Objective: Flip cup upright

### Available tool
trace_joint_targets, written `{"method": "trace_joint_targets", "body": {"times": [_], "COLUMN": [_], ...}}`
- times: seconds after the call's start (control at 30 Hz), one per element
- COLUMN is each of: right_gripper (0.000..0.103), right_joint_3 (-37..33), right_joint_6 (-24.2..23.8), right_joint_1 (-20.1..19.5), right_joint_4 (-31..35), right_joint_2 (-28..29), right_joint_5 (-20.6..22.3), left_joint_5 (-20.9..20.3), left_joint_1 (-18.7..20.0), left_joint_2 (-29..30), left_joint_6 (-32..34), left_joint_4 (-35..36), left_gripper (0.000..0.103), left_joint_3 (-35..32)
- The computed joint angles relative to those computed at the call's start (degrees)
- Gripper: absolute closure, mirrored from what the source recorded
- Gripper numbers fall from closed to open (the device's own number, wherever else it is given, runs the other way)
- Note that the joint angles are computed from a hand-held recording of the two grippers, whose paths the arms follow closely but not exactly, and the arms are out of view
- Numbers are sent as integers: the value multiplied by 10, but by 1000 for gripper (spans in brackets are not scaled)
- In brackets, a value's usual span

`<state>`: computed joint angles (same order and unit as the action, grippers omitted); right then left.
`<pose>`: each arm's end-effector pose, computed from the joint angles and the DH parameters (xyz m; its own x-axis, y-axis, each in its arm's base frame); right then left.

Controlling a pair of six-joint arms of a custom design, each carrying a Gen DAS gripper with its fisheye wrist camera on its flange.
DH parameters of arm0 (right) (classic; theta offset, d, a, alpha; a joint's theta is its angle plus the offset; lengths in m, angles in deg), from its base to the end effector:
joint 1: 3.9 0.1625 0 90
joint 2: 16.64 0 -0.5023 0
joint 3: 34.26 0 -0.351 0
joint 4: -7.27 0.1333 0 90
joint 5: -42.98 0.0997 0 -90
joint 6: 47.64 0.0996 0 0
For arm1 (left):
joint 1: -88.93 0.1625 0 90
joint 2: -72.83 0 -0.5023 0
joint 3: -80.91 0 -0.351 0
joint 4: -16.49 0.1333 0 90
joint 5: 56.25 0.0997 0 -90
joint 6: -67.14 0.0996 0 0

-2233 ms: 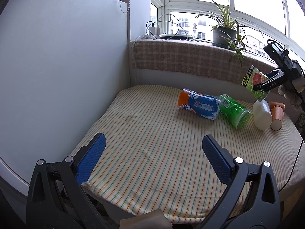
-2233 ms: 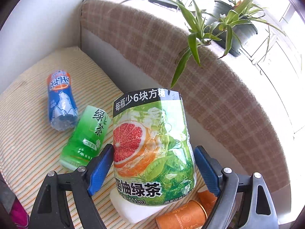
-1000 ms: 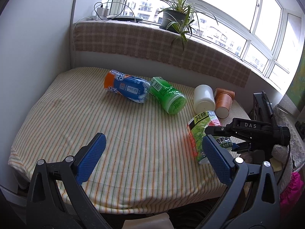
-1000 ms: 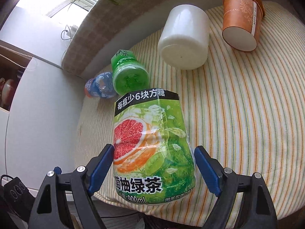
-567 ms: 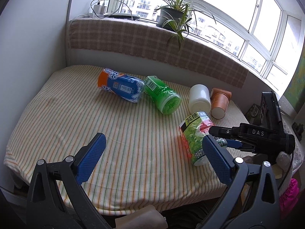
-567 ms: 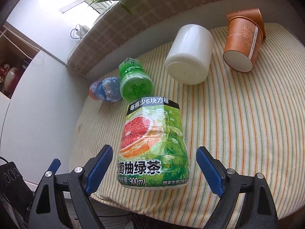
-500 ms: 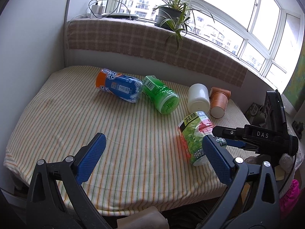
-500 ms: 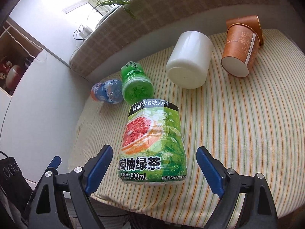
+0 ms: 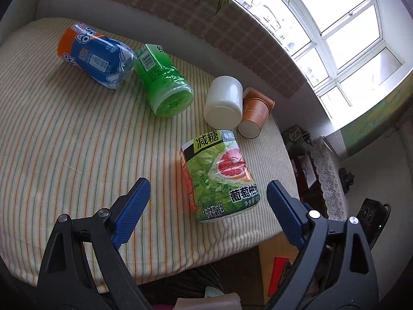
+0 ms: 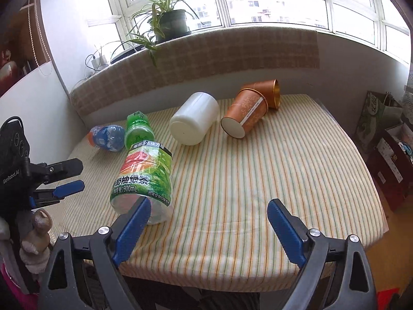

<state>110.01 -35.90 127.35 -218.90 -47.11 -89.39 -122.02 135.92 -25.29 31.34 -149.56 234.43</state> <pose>0.3211 -0.2657 0.0660 -0.8335 -0.1467 0.5327 -0.4495 0.7406 -0.4994 -0.0457 -0.3043 0.3210 -0.9943 0.0184 -0.1052 0.0699 0.8569 -0.5107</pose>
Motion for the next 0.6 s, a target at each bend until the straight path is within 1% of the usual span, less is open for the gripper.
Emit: {"method": "trace_joint_targets", "body": {"times": [0.1, 0.13, 0.17, 0.23, 0.37, 0.6], "right_gripper": [10, 10, 10, 10, 10, 10], "right_joint_3": [15, 19, 22, 31, 37, 43], "right_joint_6": [11, 15, 18, 21, 19, 24], "right_joint_1": [4, 5, 5, 2, 7, 4], "right_joint_4": [-15, -21, -27, -37, -44, -57], "right_joint_2": [0, 1, 2, 1, 3, 9], "right_joint_5": [-17, -23, -25, -25, -34, -34], "left_joint_5": [-87, -110, -122, -139, -164, -173], "left_joint_1": [68, 86, 99, 117, 136, 153], "left_joint_2": [56, 73, 88, 110, 139, 183], "left_joint_6": [18, 18, 15, 12, 10, 11], "left_joint_4": [-46, -54, -62, -70, -77, -87], "left_gripper": [10, 10, 10, 10, 11, 12], "left_joint_3": [-21, -28, -33, -42, -53, -65]}}
